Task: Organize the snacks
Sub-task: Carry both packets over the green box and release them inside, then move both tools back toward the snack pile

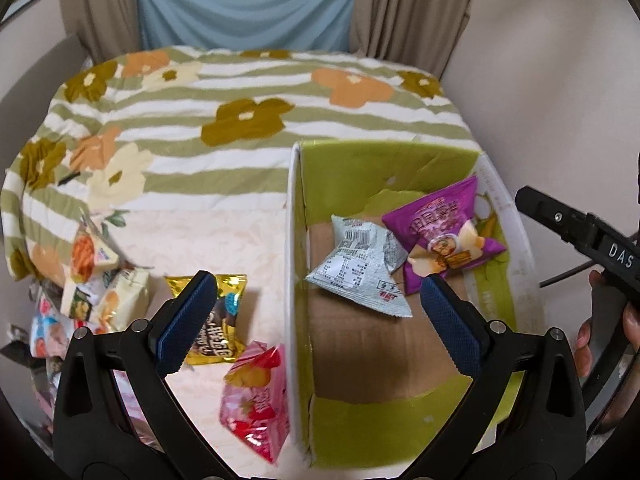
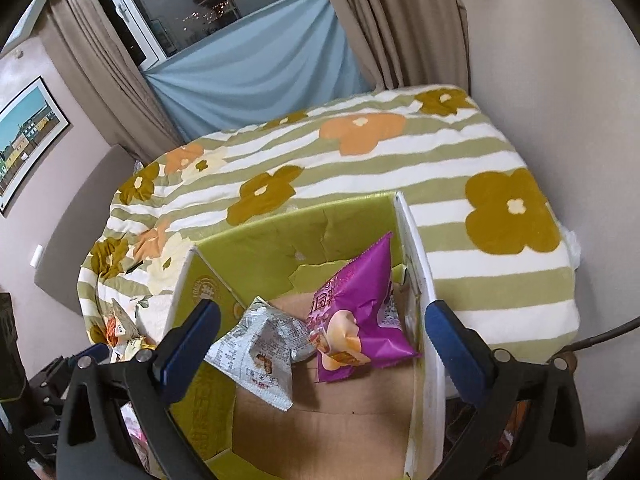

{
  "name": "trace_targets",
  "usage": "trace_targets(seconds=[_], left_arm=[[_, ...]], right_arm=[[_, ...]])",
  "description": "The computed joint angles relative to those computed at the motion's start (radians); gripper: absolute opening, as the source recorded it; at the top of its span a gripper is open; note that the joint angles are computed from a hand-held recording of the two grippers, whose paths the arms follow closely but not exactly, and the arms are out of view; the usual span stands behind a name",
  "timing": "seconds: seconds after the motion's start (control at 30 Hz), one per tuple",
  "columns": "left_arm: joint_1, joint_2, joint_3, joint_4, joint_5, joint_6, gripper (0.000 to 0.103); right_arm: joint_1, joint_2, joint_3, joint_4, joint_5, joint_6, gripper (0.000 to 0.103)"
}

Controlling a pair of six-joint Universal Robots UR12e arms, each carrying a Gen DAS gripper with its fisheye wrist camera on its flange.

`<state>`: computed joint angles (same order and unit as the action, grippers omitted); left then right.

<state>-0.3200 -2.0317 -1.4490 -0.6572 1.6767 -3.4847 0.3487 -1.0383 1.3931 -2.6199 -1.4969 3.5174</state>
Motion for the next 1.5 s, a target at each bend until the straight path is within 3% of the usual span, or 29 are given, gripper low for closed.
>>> trace_targets(seconds=[0.23, 0.47, 0.7, 0.97, 1.17, 1.4, 1.5], left_arm=[[0.021, 0.115, -0.123, 0.087, -0.008, 0.083, 0.101], [0.069, 0.256, -0.297, 0.154, -0.030, 0.128, 0.101], [0.159, 0.414, -0.480, 0.177, -0.071, 0.145, 0.101], [0.274, 0.537, -0.634, 0.177, -0.112, 0.165, 0.101], [0.338, 0.560, -0.709, 0.183, -0.142, 0.177, 0.101], [0.400, 0.503, -0.752, 0.221, -0.220, 0.175, 0.101], [0.409, 0.463, -0.751, 0.232, -0.222, 0.189, 0.101]], right_arm=[[0.056, -0.068, 0.055, -0.050, -0.087, -0.006, 0.102], [0.138, -0.113, 0.103, -0.097, -0.140, 0.044, 0.102], [0.241, -0.127, 0.125, -0.127, -0.218, 0.100, 0.102], [0.327, -0.100, 0.118, -0.095, -0.220, 0.165, 0.102], [0.359, -0.065, 0.111, -0.088, -0.147, 0.194, 0.102], [0.368, 0.008, 0.078, -0.048, -0.029, 0.199, 0.102], [0.373, 0.041, 0.066, -0.044, 0.011, 0.206, 0.102]])
